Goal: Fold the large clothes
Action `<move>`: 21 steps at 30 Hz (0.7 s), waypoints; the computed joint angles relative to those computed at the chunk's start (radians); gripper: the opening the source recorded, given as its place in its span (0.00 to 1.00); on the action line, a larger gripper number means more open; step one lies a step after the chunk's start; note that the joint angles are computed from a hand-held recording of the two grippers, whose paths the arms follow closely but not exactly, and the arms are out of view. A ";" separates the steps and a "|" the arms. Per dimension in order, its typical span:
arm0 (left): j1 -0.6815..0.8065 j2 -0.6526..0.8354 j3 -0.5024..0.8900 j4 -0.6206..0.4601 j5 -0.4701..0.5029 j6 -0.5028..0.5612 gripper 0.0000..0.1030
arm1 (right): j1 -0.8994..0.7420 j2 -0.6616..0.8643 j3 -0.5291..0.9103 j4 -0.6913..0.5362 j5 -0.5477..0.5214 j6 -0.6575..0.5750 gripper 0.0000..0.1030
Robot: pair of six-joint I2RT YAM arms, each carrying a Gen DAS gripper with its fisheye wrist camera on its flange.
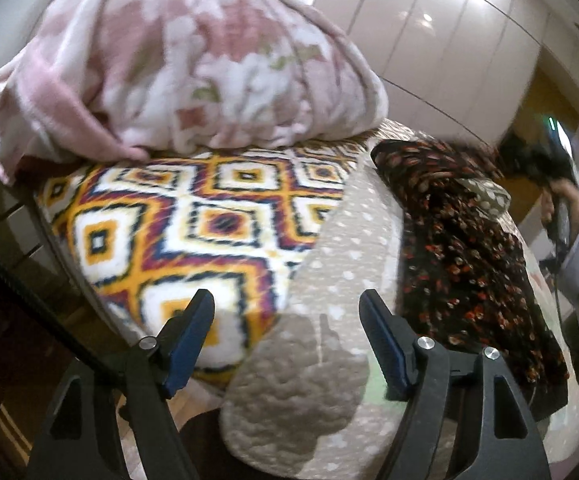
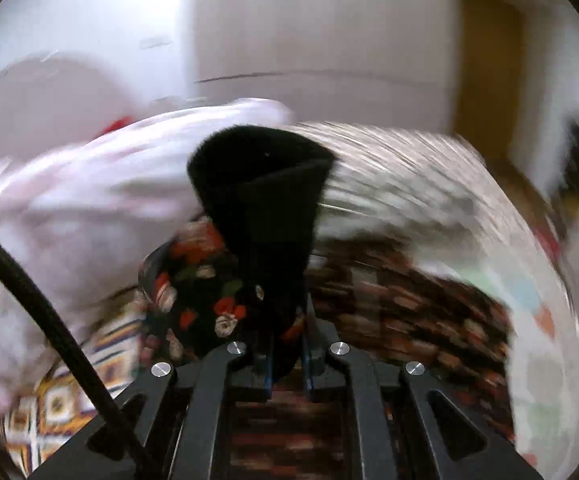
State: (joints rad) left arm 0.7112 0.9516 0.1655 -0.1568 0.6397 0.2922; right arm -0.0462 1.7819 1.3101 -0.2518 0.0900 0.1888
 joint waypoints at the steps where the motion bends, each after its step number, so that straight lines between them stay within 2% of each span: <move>1: -0.037 -0.008 -0.001 0.006 -0.019 -0.023 0.72 | -0.095 0.021 -0.006 0.005 -0.041 0.008 0.09; 6: -0.316 0.015 -0.009 0.115 -0.170 -0.203 0.72 | -0.432 0.205 -0.016 0.021 -0.241 -0.009 0.10; 8: -0.402 0.049 0.000 0.157 -0.225 -0.255 0.72 | -0.517 0.292 0.001 0.013 -0.338 -0.011 0.11; 9: -0.449 0.072 0.010 0.176 -0.252 -0.280 0.72 | -0.545 0.310 -0.007 0.024 -0.369 -0.016 0.16; 12: -0.532 0.105 0.034 0.189 -0.307 -0.313 0.72 | -0.616 0.309 -0.042 0.066 -0.441 -0.050 0.16; 13: -0.562 0.124 0.046 0.196 -0.330 -0.322 0.72 | -0.639 0.308 -0.027 0.052 -0.453 -0.059 0.22; 15: -0.597 0.161 0.070 0.197 -0.355 -0.336 0.72 | -0.671 0.300 -0.016 0.069 -0.399 -0.072 0.28; 18: -0.638 0.215 0.125 0.173 -0.335 -0.351 0.73 | -0.748 0.257 -0.005 0.048 -0.402 -0.107 0.28; 21: -0.738 0.234 0.180 0.157 -0.393 -0.381 0.73 | -0.783 0.219 0.000 0.016 -0.482 -0.159 0.28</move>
